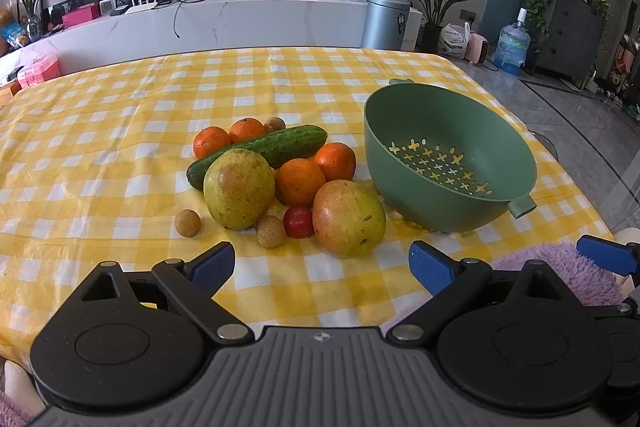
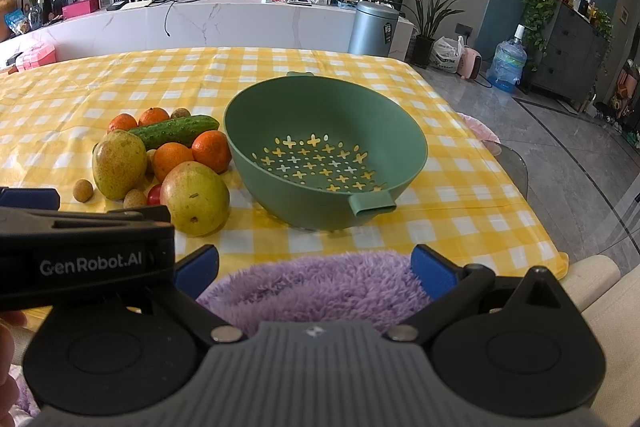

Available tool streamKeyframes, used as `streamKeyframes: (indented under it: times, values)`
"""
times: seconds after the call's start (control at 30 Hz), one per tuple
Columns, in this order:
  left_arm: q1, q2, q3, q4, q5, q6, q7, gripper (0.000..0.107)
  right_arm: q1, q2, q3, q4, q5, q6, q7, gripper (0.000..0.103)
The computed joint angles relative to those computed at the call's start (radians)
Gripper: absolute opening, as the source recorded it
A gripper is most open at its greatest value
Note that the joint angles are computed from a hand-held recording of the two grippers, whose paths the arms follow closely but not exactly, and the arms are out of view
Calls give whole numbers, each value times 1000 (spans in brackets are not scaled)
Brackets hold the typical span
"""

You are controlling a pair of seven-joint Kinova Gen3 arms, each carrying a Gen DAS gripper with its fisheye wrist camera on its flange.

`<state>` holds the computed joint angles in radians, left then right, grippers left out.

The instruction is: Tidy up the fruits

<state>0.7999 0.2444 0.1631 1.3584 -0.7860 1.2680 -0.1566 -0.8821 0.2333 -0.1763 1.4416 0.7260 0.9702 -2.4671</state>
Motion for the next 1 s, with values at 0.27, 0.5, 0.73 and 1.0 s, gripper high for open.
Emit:
streamKeyframes:
  times: [0.27, 0.5, 0.73, 1.0]
  values:
    - [1, 5, 0, -7, 2, 7, -4, 103, -2, 2, 1, -1, 3, 4, 3, 98]
    - [3, 6, -3, -9, 2, 9, -7, 103, -4, 3, 1, -1, 6, 7, 2, 98]
    - [4, 7, -3, -9, 1, 9, -6, 103, -4, 3, 1, 0, 6, 7, 3, 98]
    - [5, 7, -4, -10, 3, 9, -7, 103, -4, 3, 1, -1, 7, 9, 4, 98]
